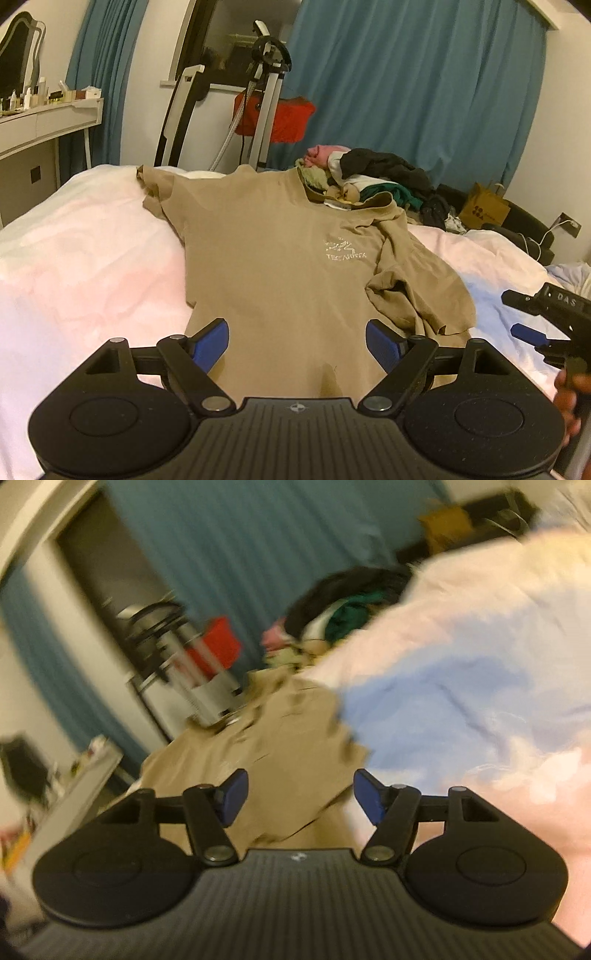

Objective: Fold clothes
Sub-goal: 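Release the hem with the left gripper while the right gripper grasps the sleeve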

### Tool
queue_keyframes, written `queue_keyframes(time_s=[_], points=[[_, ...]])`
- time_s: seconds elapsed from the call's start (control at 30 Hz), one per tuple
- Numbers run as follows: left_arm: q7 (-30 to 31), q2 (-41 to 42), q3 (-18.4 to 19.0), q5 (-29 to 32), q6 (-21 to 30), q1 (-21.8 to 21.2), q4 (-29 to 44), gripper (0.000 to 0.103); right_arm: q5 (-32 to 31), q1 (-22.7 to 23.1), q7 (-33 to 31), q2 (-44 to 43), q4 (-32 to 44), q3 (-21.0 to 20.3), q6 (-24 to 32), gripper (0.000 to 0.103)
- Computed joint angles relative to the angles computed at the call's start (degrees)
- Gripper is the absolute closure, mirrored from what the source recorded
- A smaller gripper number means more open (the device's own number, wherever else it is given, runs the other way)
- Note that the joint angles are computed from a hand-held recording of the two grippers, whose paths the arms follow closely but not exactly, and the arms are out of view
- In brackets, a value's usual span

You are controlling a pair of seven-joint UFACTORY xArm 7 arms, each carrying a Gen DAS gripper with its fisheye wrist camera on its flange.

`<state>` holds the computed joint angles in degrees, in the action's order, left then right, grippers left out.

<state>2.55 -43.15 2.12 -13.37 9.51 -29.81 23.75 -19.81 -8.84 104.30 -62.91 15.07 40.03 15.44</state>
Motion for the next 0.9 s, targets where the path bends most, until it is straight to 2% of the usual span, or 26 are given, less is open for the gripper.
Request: queue_keyframes(time_s=[0.07,0.13,0.23,0.33,0.4,0.43,0.47,0.5,0.57,0.67,0.77,0.9], points=[[-0.1,0.5,0.3,-0.3,0.0,-0.3,0.0,0.020,2.2,-1.1,3.5,-0.6,-4.8,-2.1,-6.2,0.041],[-0.3,1.5,0.8,-0.9,0.4,-1.0,0.4,0.020,6.0,-4.1,9.0,0.5,-9.1,-1.6,-16.1,0.044],[-0.2,2.9,1.3,-1.9,0.4,-2.1,0.9,0.020,9.9,-12.1,11.7,5.7,-10.8,3.1,-29.0,0.046],[0.4,4.2,1.1,-2.1,-0.3,-2.7,1.1,0.020,10.7,-21.1,8.4,15.8,-7.9,7.8,-39.9,0.046],[0.7,5.4,1.2,-2.4,-0.5,-3.3,1.3,0.020,12.1,-27.1,5.8,19.1,-5.4,13.0,-43.6,0.048],[0.8,6.1,1.3,-2.7,-0.6,-3.6,1.5,0.020,12.6,-29.4,4.4,20.2,-4.2,15.0,-44.2,0.049],[0.9,6.8,1.4,-3.0,-0.4,-3.9,1.9,0.020,13.2,-31.6,3.0,21.2,-3.0,16.9,-44.5,0.057],[0.9,7.5,1.5,-3.3,-0.1,-4.1,2.2,0.020,13.1,-32.4,1.5,22.3,-2.1,17.1,-43.8,0.075],[1.3,8.5,1.8,-4.1,-0.1,-4.4,2.7,0.020,13.0,-31.2,-1.1,22.7,-0.7,15.5,-39.0,0.087],[1.6,9.7,1.7,-5.0,-1.6,-4.7,3.1,0.020,13.4,-29.4,-6.0,18.2,0.9,12.0,-30.6,0.091],[1.2,11.2,1.2,-5.1,-2.6,-4.4,3.8,0.020,12.8,-30.6,-12.1,13.8,3.7,9.5,-23.1,0.093],[2.2,12.9,2.5,-6.0,-3.2,-5.7,4.8,0.020,7.2,-38.0,-23.2,17.7,10.5,5.8,-19.1,0.093]])
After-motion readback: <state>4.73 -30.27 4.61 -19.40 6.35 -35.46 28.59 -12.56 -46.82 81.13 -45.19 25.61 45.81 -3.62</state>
